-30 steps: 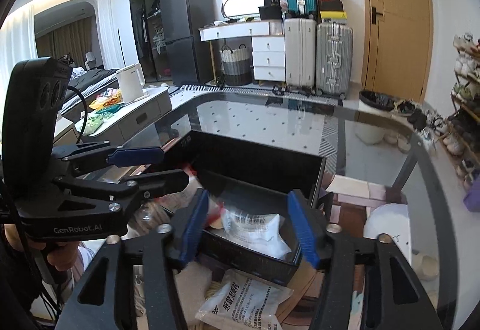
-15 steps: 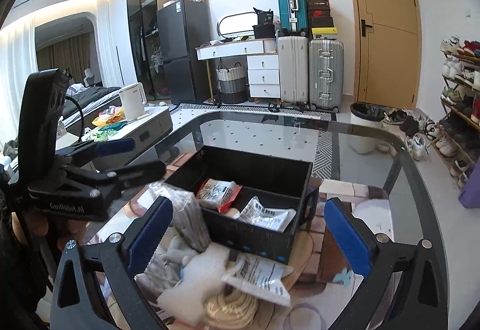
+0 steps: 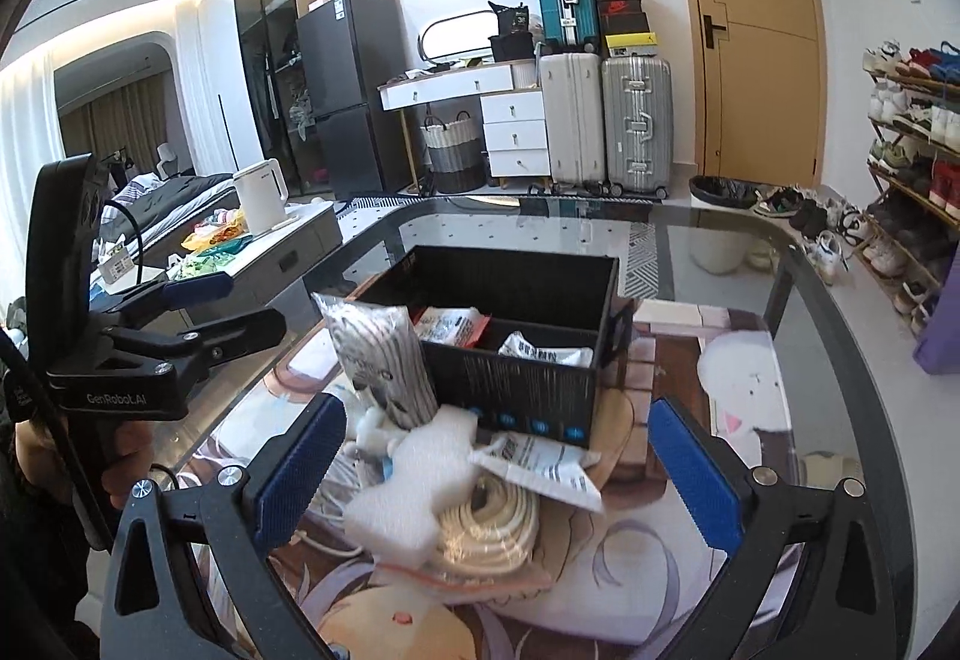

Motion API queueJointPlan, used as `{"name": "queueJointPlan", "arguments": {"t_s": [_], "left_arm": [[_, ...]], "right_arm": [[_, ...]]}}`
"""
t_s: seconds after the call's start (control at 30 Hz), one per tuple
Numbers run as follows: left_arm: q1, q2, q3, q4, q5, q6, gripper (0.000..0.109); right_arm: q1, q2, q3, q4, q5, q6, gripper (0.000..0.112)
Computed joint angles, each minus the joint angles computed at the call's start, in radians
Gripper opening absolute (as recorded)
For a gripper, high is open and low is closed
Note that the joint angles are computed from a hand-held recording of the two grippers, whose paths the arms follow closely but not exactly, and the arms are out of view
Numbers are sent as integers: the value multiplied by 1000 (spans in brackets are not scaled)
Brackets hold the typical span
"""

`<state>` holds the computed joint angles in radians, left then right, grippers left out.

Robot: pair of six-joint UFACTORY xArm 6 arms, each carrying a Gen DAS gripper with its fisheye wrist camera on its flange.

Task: Organize soft objects
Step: 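Move the left tool to the adidas rope bag while the right tool approaches the white foam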

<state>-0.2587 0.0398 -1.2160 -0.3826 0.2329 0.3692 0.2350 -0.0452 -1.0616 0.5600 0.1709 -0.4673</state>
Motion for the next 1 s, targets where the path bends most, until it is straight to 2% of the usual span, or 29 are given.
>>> {"name": "queueJointPlan", "arguments": {"t_s": [0.17, 0.37, 0.57, 0.77, 1.0], "left_arm": [[-6, -19, 42, 38, -4, -33, 103], [-14, -30, 72, 18, -16, 0, 103], [-18, -31, 86, 16, -21, 13, 103], [-20, -14, 82, 48, -19, -17, 103], [-21, -3, 74, -22, -2, 44, 103]], "right_arm": [[-5, -13, 18, -14, 4, 23, 102], [-9, -30, 39, -26, 13, 39, 102], [-18, -33, 48, -111, 37, 121, 102], [-20, -28, 44, -97, 72, 124, 102], [-7, -16, 36, -33, 105, 62, 101]]}}
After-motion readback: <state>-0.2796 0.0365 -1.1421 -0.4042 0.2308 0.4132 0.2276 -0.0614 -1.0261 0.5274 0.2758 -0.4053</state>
